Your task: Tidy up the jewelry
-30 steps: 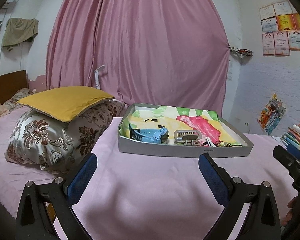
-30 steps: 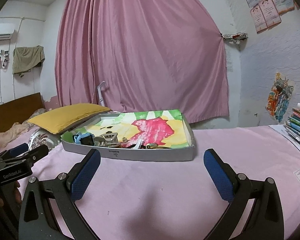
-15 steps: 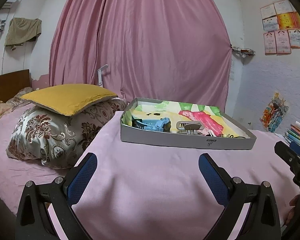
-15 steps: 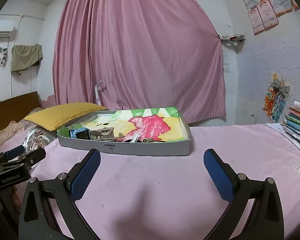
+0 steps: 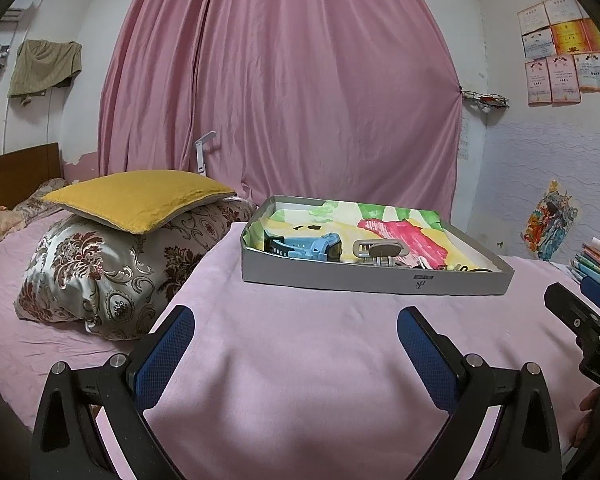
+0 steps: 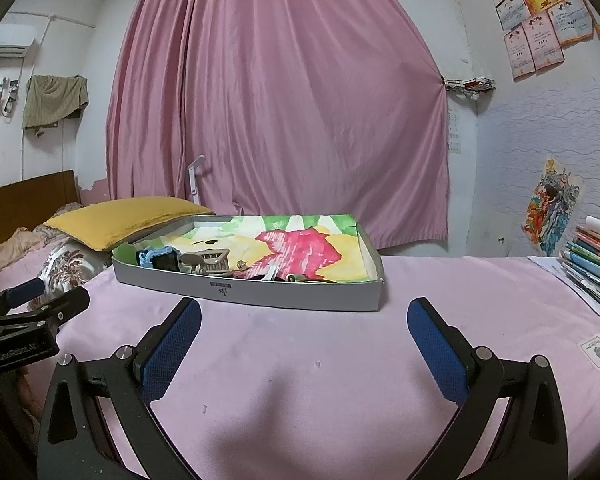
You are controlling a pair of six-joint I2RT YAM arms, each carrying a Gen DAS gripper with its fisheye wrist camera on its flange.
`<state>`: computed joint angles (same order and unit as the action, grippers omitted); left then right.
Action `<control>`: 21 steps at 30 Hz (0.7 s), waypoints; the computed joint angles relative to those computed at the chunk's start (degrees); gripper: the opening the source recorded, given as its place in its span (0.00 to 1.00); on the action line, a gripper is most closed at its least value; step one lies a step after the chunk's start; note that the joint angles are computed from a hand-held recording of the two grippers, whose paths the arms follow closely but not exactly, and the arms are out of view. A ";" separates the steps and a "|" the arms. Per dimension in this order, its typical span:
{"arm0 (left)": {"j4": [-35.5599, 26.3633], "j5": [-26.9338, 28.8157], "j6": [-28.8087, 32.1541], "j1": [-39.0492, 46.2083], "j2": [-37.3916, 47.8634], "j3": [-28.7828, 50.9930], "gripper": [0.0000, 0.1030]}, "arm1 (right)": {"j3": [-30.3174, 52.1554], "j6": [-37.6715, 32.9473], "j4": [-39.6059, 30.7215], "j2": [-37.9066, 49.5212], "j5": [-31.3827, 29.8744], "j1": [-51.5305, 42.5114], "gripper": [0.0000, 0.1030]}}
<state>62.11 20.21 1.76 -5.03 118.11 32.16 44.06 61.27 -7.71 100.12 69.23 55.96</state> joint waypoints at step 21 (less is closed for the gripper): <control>0.30 0.06 0.17 -0.03 0.12 -0.14 0.99 | 0.09 -0.06 -0.06 0.07 -0.12 -0.06 0.98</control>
